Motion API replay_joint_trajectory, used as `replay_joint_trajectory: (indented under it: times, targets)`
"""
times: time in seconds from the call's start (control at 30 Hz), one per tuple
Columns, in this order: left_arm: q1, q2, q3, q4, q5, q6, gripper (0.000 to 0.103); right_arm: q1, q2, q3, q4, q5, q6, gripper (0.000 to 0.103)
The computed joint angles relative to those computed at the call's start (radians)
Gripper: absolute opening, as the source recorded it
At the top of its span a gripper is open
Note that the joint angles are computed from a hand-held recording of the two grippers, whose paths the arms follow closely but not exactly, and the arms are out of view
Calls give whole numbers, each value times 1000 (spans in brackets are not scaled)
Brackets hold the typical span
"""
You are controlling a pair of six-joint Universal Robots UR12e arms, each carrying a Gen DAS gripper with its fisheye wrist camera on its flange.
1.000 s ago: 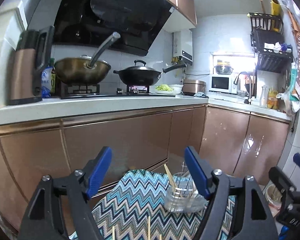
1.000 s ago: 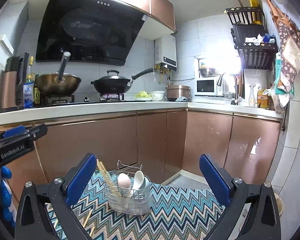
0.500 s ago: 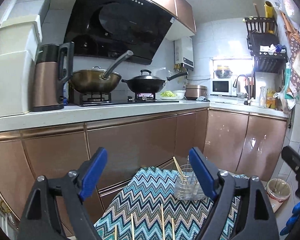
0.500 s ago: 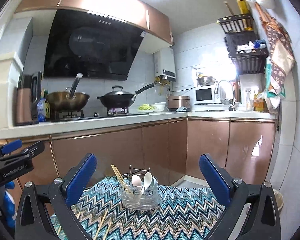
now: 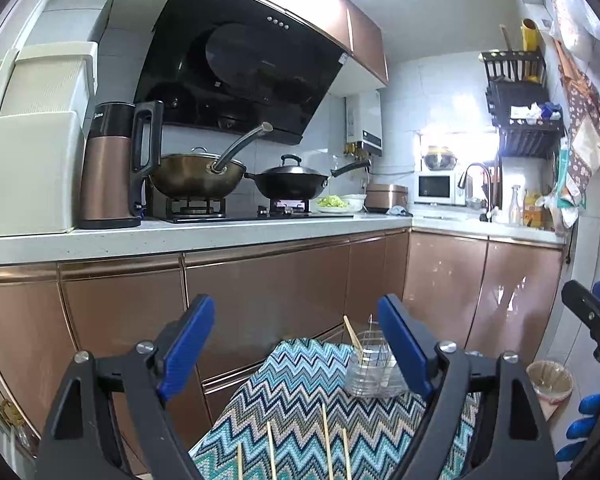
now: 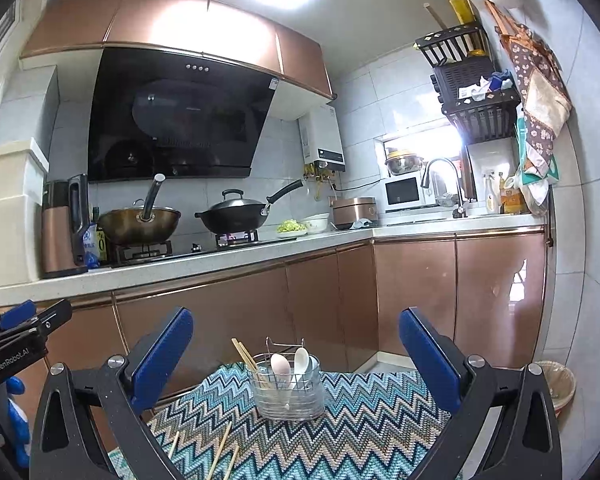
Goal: Organize utensils
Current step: 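Withdraw both open tools from the holder back over the cloth, then grasp a bamboo chopstick with the left tool while the right tool grasps another chopstick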
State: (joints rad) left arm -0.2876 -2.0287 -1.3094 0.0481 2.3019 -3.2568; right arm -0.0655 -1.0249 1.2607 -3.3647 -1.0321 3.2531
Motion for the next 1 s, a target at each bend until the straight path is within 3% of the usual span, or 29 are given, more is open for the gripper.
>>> replay_joint_trajectory:
  times: [0.27, 0.5, 0.8, 1.0]
  targets:
    - [-7, 27, -33, -9, 18, -14, 83, -7, -17, 23, -22, 11, -10, 103]
    - [12, 81, -90, -31, 21, -91, 84, -14, -35, 45, -55, -11, 9, 103]
    - [44, 132, -165, -57, 76, -198, 84, -15, -35, 48, -72, -33, 39, 103]
    - [82, 153, -190, -168, -55, -296, 84, -7, -27, 28, 30, -31, 1, 103]
